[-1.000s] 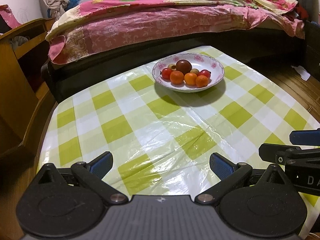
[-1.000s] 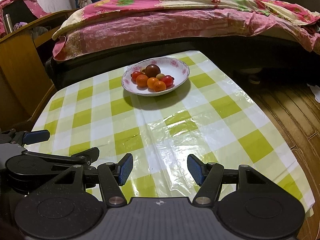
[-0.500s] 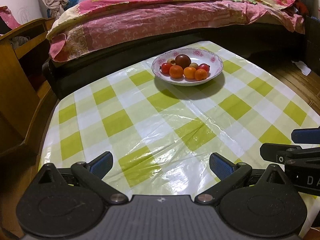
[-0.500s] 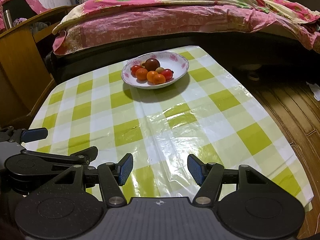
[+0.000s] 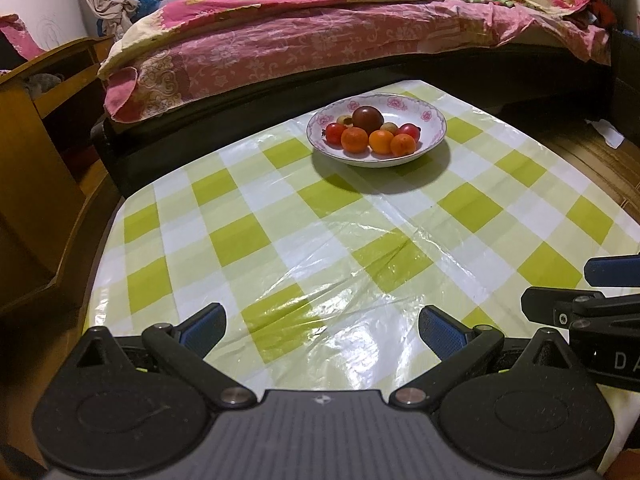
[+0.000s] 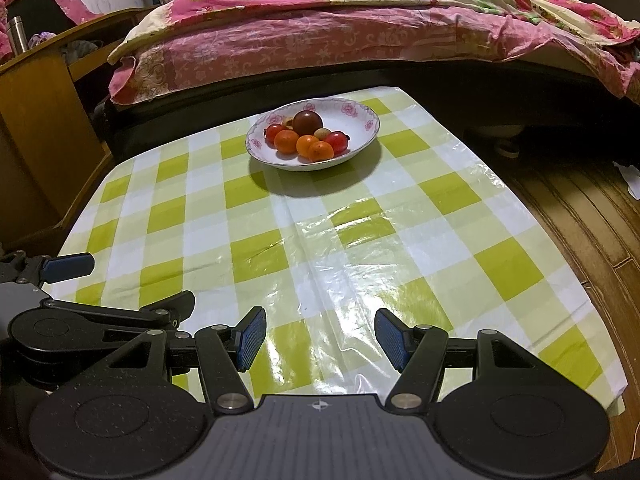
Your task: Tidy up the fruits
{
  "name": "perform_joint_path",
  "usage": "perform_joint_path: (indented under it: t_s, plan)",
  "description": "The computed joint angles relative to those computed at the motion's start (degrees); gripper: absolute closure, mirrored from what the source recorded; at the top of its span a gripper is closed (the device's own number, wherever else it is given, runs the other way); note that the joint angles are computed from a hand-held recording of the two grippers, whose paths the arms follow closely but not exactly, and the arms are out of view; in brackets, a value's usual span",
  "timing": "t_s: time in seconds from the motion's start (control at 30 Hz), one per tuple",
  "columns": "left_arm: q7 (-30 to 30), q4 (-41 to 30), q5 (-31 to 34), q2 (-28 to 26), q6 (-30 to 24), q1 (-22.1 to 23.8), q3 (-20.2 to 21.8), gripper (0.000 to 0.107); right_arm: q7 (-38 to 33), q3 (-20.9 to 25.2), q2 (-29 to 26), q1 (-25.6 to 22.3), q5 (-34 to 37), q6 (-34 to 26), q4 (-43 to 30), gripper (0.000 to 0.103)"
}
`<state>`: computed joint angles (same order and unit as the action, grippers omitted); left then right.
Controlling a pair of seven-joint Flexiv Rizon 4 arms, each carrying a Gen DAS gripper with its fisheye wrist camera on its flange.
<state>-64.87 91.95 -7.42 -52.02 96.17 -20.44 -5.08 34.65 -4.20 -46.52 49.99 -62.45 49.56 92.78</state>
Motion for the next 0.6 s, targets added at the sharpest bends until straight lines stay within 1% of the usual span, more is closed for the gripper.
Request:
perform_joint_path:
  t_s: [0.37,0.6]
  plan:
    - [-0.1,0.7,0.2,0.3,0.6,-0.3,0.4,0.004,-0.3,0.4,0.0,0.4,0.5,-0.5,0.0,0.046]
    - [-0.1,1.9,0.6,0.7,2.1,-0.3,0.8,0.004,-0.9,0.5,0.0,0.5,0.8,-0.6,-0.1,0.046]
